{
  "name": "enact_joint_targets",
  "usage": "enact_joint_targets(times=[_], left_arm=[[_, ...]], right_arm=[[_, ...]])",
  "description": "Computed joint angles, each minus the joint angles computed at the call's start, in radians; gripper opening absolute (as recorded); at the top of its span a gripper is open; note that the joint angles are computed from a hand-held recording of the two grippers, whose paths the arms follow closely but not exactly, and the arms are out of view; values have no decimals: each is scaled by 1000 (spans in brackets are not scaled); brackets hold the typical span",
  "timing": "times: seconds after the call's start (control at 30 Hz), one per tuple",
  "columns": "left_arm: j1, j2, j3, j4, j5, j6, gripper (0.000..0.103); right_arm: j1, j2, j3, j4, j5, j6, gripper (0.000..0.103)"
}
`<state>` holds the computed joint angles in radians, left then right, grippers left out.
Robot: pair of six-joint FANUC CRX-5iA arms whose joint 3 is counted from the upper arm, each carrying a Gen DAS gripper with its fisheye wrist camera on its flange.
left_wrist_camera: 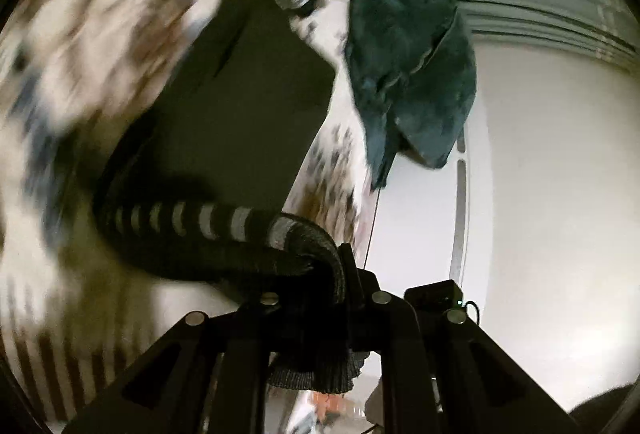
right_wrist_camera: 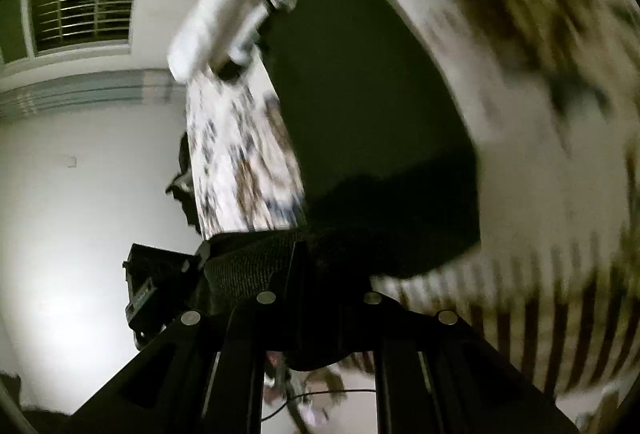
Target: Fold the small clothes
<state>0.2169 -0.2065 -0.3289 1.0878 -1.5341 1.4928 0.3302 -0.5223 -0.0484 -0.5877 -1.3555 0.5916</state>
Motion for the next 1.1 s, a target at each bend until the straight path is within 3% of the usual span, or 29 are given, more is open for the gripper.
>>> enact_joint_targets(times=[0.17,0.37,0.47,0.5,0.53,0.6,0.67,0.73,0.87,0.97,1.0,1.03,1.07,1.1], left_arm=[[-108,245,176,-8,152,-2,11],[-170,517,443,-46,215,32,14],[-179,596,524,-61,228,39,36],[-177,605,527,-53,244,39,55],[-176,608,522,-34,255,34,65],[-171,601,474,60,287,-10,69],[-160,578,440,72,303,-23,75],[-150,564,439,33,301,-36,75],[-166,612,635,-289,212,-23,76],[-208,667,756,-448,164,-37,68],[-215,679,772,-465,161,-40,35],[-220,699,811,-499,141,-18,11],[-216,703,816,-501,141,-8,10],[-207,700,802,-484,147,-4,10]], right_arm=[[-117,286,207,15,44,166,12],[-196,626,485,49,31,264,12],[-217,769,615,75,9,253,12],[-226,804,644,66,7,242,15],[-250,839,670,36,10,229,17],[-280,860,672,-6,40,214,27],[-294,838,643,-13,91,225,60],[-303,806,611,-14,125,256,64],[-274,802,615,91,50,278,64],[-241,860,672,163,-48,306,65],[-230,883,695,173,-82,324,65],[-224,897,708,173,-99,344,60],[-210,912,722,188,-112,366,36],[-182,932,745,247,-141,374,20]])
